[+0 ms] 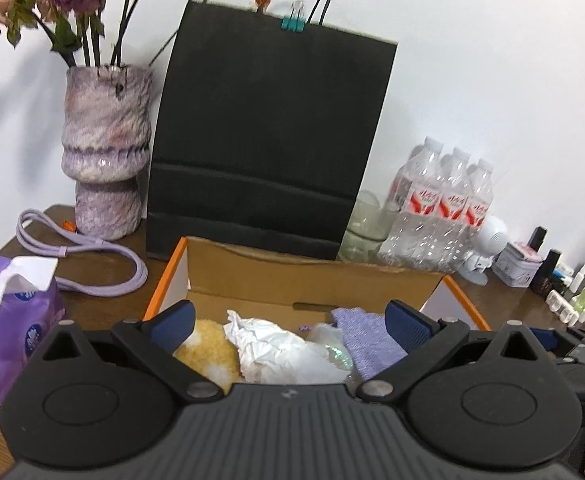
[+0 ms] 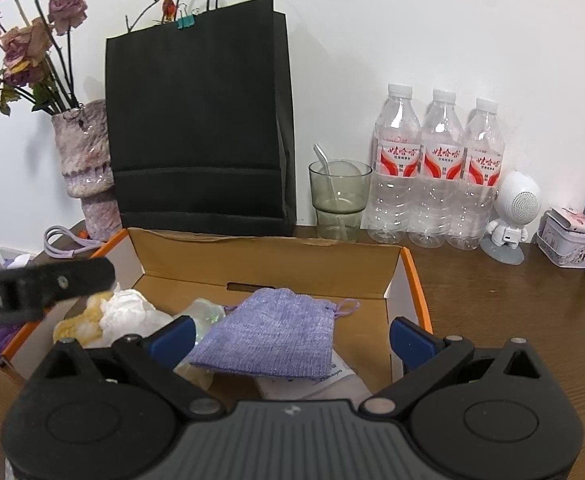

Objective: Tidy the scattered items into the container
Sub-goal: 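Lift both open tools out of the cardboard box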

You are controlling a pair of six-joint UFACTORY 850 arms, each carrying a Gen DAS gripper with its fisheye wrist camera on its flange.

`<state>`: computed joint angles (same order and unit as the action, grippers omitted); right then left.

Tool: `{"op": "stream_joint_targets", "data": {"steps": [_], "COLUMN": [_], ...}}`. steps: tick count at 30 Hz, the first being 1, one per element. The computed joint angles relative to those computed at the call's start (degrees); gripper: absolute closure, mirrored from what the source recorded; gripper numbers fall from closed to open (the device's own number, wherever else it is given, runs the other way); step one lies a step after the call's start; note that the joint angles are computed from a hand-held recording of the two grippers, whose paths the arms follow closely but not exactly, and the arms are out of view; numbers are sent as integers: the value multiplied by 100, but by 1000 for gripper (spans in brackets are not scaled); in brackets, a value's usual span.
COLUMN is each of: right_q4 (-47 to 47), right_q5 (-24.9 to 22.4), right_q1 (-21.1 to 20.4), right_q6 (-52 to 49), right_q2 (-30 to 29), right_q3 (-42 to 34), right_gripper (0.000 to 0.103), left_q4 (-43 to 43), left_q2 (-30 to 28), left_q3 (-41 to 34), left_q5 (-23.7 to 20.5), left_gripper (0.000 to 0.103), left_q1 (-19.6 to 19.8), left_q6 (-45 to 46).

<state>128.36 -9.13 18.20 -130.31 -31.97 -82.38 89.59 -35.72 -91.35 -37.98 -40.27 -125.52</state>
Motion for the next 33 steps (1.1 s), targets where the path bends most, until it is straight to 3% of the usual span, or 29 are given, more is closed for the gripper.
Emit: {"op": "stream_joint_targets", "data": {"steps": [9,20,33], "right_q4": [1172,2103,2824], "right_q5": [-455,-802,-878], "right_q1": [-117,-414,-416], "right_q6": [-1483,-2825,-3335], "right_q2": [651,1454,1771], "right_q3": [892,2288,3281], "right_gripper": [0,0,0], "left_q4": [708,-111,-889], "left_q2": [832,1534,1795], "left_q3": [1166,2378,3197], "left_q5": [-371,-630,-197], "left_gripper": [0,0,0], "left_q1": [-236,-519,-917], "left_q6": [-508,-157,-439]}}
